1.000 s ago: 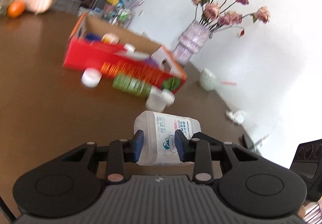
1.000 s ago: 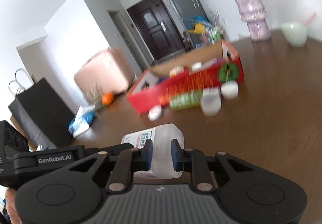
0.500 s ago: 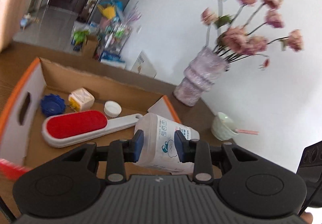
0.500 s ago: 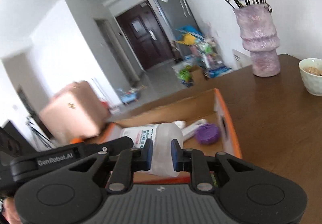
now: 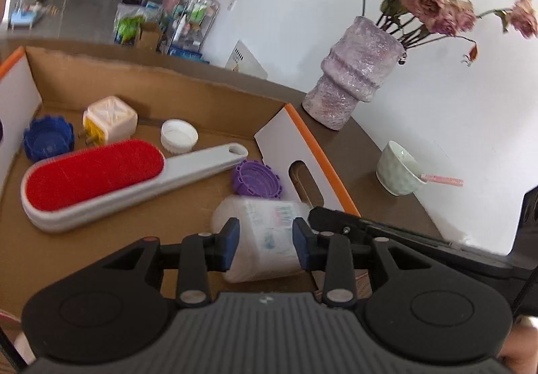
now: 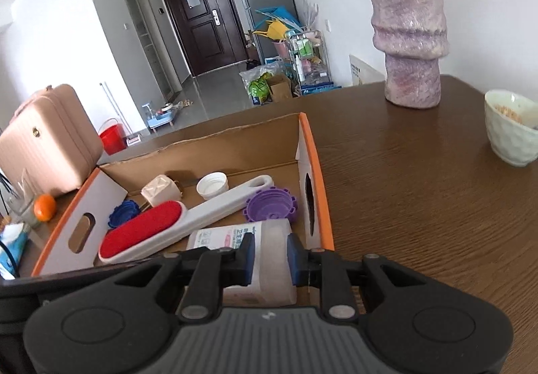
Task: Organize rigid objects
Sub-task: 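Lift the wipes pack and lower it into the red box, then open the tools over the box and withdraw them to the table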
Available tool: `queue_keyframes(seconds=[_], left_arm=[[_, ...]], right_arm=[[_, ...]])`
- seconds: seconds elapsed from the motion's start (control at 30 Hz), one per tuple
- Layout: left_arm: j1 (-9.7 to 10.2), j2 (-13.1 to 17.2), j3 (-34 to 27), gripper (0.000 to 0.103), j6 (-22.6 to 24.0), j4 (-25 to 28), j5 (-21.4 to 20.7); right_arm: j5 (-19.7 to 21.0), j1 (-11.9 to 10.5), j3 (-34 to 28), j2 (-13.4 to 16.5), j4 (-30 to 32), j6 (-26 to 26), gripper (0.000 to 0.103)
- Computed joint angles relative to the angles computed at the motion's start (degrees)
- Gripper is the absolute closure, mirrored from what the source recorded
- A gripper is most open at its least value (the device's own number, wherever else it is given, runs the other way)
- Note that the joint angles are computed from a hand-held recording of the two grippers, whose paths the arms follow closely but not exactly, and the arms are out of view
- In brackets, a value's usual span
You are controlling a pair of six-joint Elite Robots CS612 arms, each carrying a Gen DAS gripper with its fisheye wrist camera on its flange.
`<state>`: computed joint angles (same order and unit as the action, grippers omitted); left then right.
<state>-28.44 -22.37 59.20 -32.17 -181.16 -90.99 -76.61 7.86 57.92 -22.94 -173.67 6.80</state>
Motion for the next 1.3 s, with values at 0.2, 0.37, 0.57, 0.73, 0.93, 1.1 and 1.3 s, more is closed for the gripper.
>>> queue_keyframes(seconds=[0.2,0.37,0.57,0.73,0.93,1.1,1.3], left_arm=[[-0.40,-5.20,7.29,0.058,5.23,-2.07,8.02],[-1.94,-11.41,17.46,0.036,14.93,-8.06,21.66],[-4.15,-16.76,28.16,0.002,19.48,-18.53,33.93],[-6.11,-19.59,34.55,0.000,20.78,-25.14,38.69],[-8.20,-21.98,40.21,0.000,20.89,-30.76,41.12],[-9.81,-23.11,43.38,0.000,21.15,-33.82,42.66],[-12.27,-24.08,48.89,0.000,19.32,-38.43,43.95]], right_arm=[[-2.86,0.80,3.54,-2.68,-3.71,-4.17,0.081],[-3.34,1.03,9.18,-6.93,-8.19,-7.80,0.065],[-1.94,1.15,19.07,-12.10,-18.10,-11.94,0.026],[-3.66,1.90,25.75,-14.02,-30.66,-12.51,0.011],[-2.49,2.31,30.92,-16.11,-36.58,-9.58,0.011],[-2.76,2.74,34.35,-17.44,-39.49,-8.89,0.011],[-2.93,2.95,39.50,-19.01,-43.70,-7.76,0.011]])
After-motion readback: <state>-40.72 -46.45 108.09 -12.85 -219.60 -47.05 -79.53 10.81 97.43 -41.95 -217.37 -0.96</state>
